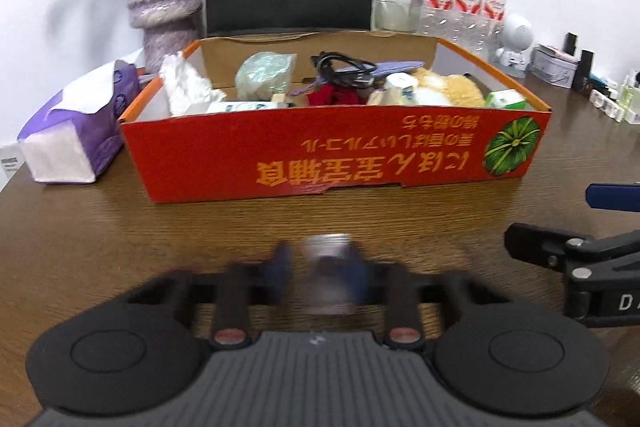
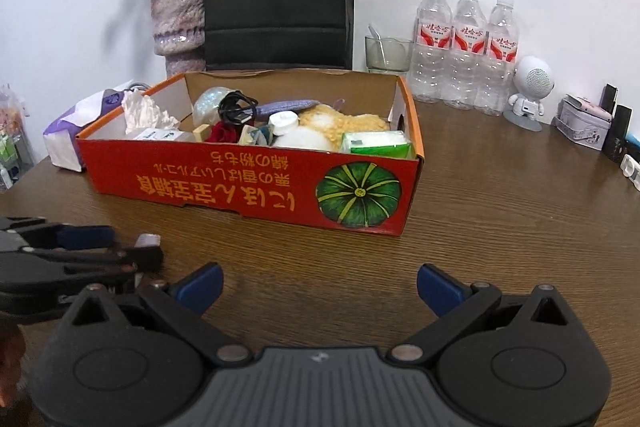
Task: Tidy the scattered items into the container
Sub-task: 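Move the left gripper to the clear candy wrapper and grasp it, then carry the candy wrapper into the box and release it with the left gripper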
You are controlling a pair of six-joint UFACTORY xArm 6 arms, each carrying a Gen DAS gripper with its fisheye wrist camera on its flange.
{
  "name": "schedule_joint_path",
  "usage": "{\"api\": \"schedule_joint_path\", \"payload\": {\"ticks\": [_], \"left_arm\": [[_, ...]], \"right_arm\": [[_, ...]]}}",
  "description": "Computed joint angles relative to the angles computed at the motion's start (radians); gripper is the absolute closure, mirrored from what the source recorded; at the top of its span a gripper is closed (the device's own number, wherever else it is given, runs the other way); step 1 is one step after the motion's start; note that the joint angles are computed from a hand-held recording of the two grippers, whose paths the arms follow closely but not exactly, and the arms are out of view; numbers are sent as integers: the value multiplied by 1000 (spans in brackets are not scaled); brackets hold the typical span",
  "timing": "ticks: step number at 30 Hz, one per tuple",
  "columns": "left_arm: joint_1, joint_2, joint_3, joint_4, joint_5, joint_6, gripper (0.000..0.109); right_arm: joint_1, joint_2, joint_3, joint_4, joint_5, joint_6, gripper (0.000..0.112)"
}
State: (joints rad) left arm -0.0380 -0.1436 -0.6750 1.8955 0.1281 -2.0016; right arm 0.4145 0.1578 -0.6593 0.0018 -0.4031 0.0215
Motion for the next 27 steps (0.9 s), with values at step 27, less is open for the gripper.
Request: {"api": "schedule_joint_path", "payload": {"ticks": [27], "left_arm": [[21, -75, -130, 338, -83, -314, 90]], "right_arm": [[-102, -61, -86, -335, 26, 292, 9]]}}
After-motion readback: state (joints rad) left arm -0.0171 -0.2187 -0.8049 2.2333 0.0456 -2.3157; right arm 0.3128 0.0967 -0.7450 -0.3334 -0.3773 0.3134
